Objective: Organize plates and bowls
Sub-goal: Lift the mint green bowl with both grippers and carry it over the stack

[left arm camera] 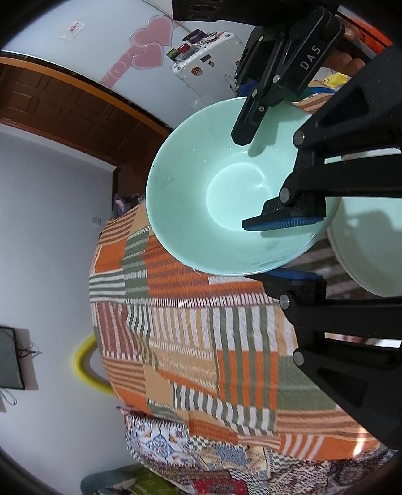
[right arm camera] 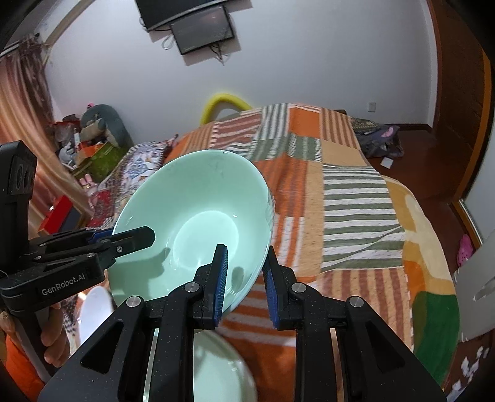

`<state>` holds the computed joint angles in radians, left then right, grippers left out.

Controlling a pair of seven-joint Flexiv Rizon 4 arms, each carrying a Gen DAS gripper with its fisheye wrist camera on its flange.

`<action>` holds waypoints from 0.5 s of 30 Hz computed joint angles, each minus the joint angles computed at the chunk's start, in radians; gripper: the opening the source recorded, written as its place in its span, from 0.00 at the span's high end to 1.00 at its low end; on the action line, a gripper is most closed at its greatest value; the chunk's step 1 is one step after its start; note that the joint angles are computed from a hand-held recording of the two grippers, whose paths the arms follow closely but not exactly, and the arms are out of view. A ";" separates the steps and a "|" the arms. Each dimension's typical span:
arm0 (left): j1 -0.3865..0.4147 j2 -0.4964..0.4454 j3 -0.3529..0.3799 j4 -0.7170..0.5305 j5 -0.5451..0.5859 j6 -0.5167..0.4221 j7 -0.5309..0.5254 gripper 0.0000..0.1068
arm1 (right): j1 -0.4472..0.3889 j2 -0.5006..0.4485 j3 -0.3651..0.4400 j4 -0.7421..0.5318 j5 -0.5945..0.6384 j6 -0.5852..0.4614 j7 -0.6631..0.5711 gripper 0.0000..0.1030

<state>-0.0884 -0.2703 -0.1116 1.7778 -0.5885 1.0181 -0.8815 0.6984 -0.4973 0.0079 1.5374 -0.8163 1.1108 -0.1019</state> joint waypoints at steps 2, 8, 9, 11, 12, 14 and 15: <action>0.007 0.036 0.005 0.041 -0.021 0.015 0.020 0.79 | 0.008 -0.008 0.000 -0.013 -0.006 0.005 0.001 0.80; 0.013 0.124 0.039 0.132 -0.062 0.038 0.060 0.79 | 0.032 -0.028 0.002 -0.041 -0.009 0.021 -0.008 0.80; 0.013 0.134 0.045 0.143 -0.067 0.043 0.065 0.79 | 0.036 -0.034 0.003 -0.050 -0.007 0.024 -0.013 0.80; 0.014 0.161 0.059 0.173 -0.080 0.054 0.076 0.79 | 0.046 -0.048 0.004 -0.068 -0.001 0.030 -0.027 0.80; 0.015 0.174 0.065 0.187 -0.088 0.059 0.083 0.79 | 0.053 -0.050 0.002 -0.072 0.000 0.031 -0.029 0.80; 0.016 0.193 0.078 0.208 -0.097 0.065 0.090 0.79 | 0.063 -0.062 0.001 -0.087 0.003 0.038 -0.042 0.80; 0.017 0.205 0.085 0.221 -0.102 0.068 0.095 0.79 | 0.067 -0.067 0.002 -0.096 0.008 0.040 -0.049 0.80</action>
